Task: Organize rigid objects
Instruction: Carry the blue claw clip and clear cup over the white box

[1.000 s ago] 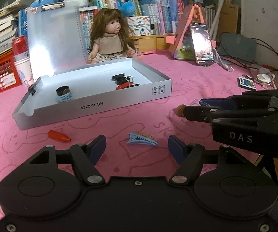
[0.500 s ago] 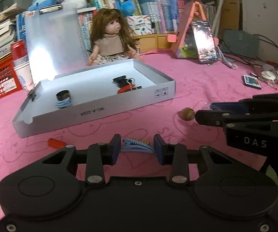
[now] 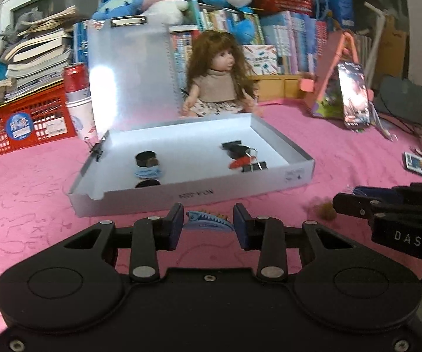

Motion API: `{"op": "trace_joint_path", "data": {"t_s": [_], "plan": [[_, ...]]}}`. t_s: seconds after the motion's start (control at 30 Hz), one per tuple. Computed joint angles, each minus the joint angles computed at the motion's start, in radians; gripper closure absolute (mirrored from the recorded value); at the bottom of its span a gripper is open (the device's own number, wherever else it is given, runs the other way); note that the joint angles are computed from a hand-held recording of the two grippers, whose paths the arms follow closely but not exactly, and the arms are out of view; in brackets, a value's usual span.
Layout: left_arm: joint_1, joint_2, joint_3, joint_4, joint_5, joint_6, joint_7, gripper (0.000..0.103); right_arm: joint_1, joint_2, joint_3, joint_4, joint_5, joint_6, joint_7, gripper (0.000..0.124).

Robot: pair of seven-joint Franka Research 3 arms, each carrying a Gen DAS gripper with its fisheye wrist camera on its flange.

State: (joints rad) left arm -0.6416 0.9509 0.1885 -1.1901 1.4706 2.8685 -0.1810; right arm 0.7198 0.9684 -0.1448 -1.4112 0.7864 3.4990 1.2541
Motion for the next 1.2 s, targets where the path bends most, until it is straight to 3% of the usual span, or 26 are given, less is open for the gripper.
{"op": "trace_joint_path", "data": {"t_s": [0.1, 0.43, 0.87, 1.03, 1.2], "plan": [[0.004, -0.008, 0.002, -0.004, -0.005, -0.009, -0.003, 0.068, -0.001, 0.006, -0.007, 0.022, 0.002, -0.019, 0.006, 0.09], [0.023, -0.009, 0.006, 0.025, -0.059, -0.035, 0.026, 0.068, 0.05, 0.077, -0.143, 0.153, -0.045, -0.147, 0.143, 0.09], [0.057, 0.057, 0.007, 0.14, -0.259, -0.049, 0.169, 0.068, 0.039, 0.184, -0.237, 0.351, -0.209, -0.274, 0.354, 0.09], [0.087, 0.095, -0.01, 0.195, -0.37, -0.036, 0.258, 0.068, 0.027, 0.22, -0.265, 0.42, -0.277, -0.315, 0.427, 0.09], [0.155, 0.185, -0.084, 0.337, -0.546, -0.04, 0.462, 0.068, -0.022, 0.293, -0.279, 0.584, -0.358, -0.413, 0.505, 0.09]]}}
